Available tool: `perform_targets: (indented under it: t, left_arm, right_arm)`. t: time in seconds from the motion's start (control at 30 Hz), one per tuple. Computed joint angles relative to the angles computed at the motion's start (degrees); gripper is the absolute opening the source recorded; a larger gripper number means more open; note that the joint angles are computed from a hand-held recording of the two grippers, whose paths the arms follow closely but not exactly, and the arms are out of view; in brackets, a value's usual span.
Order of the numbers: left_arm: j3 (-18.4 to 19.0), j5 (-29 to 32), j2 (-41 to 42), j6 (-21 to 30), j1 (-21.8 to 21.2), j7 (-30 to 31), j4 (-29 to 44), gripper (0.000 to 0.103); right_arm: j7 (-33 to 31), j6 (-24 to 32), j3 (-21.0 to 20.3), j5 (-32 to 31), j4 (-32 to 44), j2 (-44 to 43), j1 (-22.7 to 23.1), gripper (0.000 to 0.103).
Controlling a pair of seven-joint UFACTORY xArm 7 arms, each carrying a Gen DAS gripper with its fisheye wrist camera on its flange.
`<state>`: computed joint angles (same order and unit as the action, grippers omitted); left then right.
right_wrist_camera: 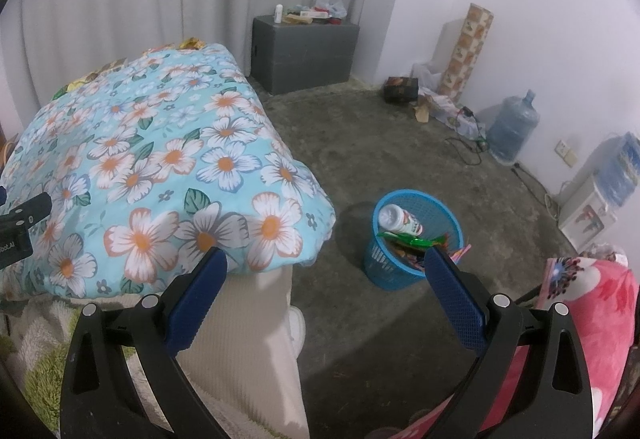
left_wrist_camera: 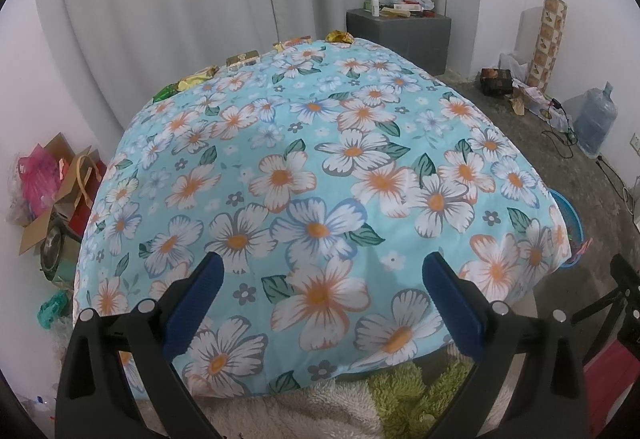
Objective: Collect trash
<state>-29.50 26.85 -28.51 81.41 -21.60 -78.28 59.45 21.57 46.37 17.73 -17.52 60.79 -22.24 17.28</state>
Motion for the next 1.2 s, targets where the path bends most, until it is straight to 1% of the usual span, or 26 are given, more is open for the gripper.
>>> perform_targets:
  t: [1.2]
  left_arm:
    - [0.30, -0.43, -0.09, -0.40, -0.35, 0.20, -0.85, 0.097]
  right_arm:
    - [-0.56, -0.08, -0.20, 0.44, 0.08, 0.14, 0.19, 0.095]
